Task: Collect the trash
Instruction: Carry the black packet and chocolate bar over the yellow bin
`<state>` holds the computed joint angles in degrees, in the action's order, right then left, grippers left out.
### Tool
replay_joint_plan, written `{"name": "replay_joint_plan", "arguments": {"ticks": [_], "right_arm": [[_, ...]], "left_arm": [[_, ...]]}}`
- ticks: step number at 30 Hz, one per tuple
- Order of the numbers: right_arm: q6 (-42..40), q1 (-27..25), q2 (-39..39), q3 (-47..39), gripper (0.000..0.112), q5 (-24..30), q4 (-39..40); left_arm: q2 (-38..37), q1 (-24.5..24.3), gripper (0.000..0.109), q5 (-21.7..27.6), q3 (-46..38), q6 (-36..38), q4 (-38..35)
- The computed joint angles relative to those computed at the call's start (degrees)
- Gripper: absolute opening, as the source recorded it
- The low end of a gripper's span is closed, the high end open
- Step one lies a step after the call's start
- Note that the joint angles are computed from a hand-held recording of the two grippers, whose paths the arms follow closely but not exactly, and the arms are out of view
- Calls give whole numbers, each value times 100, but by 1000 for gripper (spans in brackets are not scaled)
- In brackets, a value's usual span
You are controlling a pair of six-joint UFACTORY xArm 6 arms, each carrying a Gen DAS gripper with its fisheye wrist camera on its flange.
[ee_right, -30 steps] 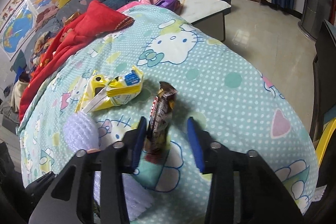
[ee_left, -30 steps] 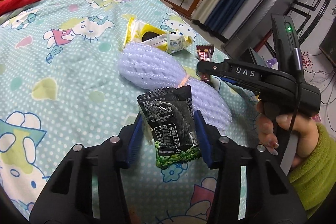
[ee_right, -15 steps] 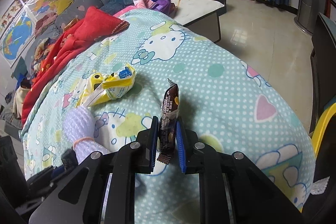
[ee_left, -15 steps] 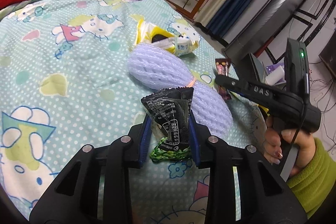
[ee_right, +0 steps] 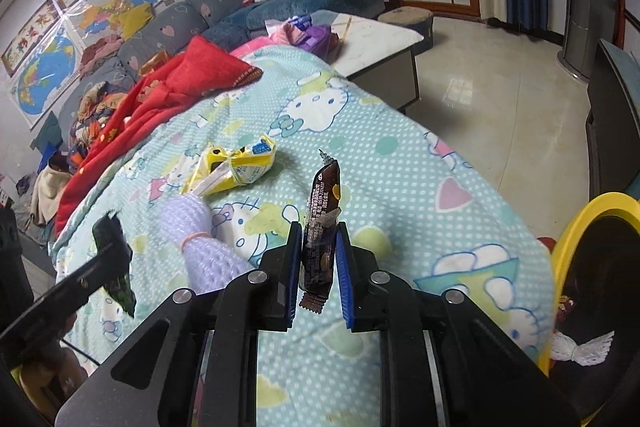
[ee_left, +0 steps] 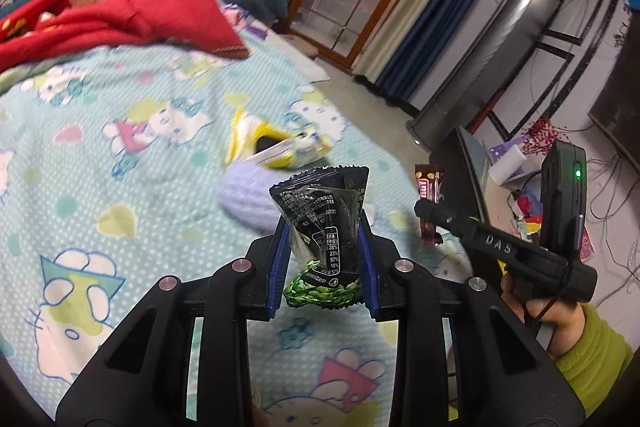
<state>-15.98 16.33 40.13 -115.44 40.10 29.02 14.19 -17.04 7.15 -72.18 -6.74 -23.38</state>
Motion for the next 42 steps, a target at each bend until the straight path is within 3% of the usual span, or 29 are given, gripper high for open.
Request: {"name": "replay_joint_plan", "arguments": {"ticks": [9,20,42], "right_arm": [[-606,-151,-953,1219,16,-780,306],[-1048,-432,-1596,2012,16,-1338,742],[-761,-1048,-2130,3010,16,-1992,726]], "left_arm": [[230,-196,24,36,-528,-280,575],[574,-483,24,152,-1180,-322,930],[1966,-1080,24,1013,-3363,688,422]]}}
